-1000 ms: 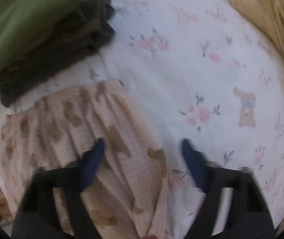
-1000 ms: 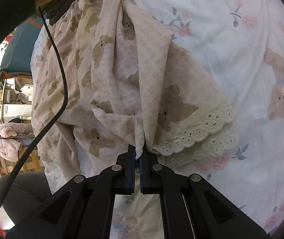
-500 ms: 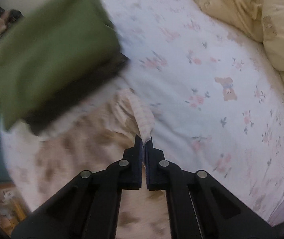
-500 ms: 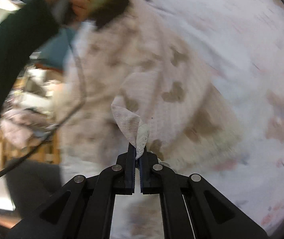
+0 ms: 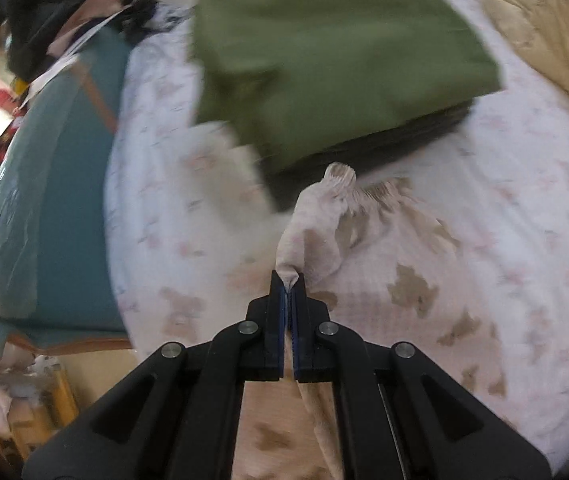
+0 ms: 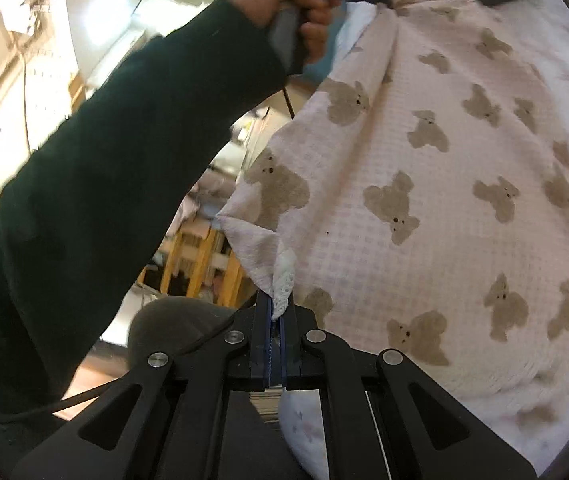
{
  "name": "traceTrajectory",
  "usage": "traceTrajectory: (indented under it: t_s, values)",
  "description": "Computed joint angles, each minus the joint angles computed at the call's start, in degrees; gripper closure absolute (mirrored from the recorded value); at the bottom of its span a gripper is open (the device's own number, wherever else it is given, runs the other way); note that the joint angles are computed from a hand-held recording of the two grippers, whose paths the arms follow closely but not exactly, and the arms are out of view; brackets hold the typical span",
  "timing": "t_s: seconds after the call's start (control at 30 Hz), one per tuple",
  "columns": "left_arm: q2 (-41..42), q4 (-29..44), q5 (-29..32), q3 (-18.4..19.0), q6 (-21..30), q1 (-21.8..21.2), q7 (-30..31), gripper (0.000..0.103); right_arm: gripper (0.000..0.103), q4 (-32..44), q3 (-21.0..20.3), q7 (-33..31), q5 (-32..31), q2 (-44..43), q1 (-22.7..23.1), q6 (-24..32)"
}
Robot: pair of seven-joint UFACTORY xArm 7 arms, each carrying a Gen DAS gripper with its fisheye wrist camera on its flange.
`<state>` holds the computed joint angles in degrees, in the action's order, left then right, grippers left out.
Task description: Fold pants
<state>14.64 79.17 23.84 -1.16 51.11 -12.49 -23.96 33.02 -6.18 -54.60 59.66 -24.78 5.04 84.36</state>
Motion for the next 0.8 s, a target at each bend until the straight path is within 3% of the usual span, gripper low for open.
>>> traceTrajectory:
  t_s: [0.1,0.2,0.37,0.5,0.67,0.73,0.77,0.8]
  values:
    - [1.93,-1.48,-1.23,0.77,0.08,1.81,2.05,0.102,0.1,0.16,3.1,0.84,3.21,2.74,2.67,-2.56]
    - [4.12,-2.65,-1.91,0.95,-4.94,2.9,4.35,0.102,0.1,0.69,5.52,1.21,4.08,4.32,4.53,-6.9]
    - [2.58,-4.3,-10.17,-1.04,-14.69,4.9,10.93,0.102,0.1,0.66,4.48,2.68,2.15,3.63,4.59,-7.45]
    - [1.81,-2.45,-10.05,-1.08,-16.4,3.57,15.36,0.102,0.1,-0.45,5.37,3.91,4.11,2.49,6.08,-9.81]
    - [7.79,3.35,-4.86,2.6,-9.08,1.52,12.45,0.098,0.1,-0.96,6.37,4.01,7.29,4.89,7.62,-14.42]
    - [9.56,5.03,-6.35,3.03,-5.23,2.64,11.59,0.097,0.1,-1.4,6.17,4.83,9.62,5.57,7.79,-15.57]
    - [9.75,5.36,-8.33,2.87,-3.52,3.8,11.65,0.095,0.1,-1.56,6.2,4.89,10.2,5.78,7.91,-15.8]
    - [8.67,3.92,-9.27,2.85,-4.21,4.6,11.29,0.084,0.1,-1.75,6.3,5.21,10.77,5.98,8.18,-15.49]
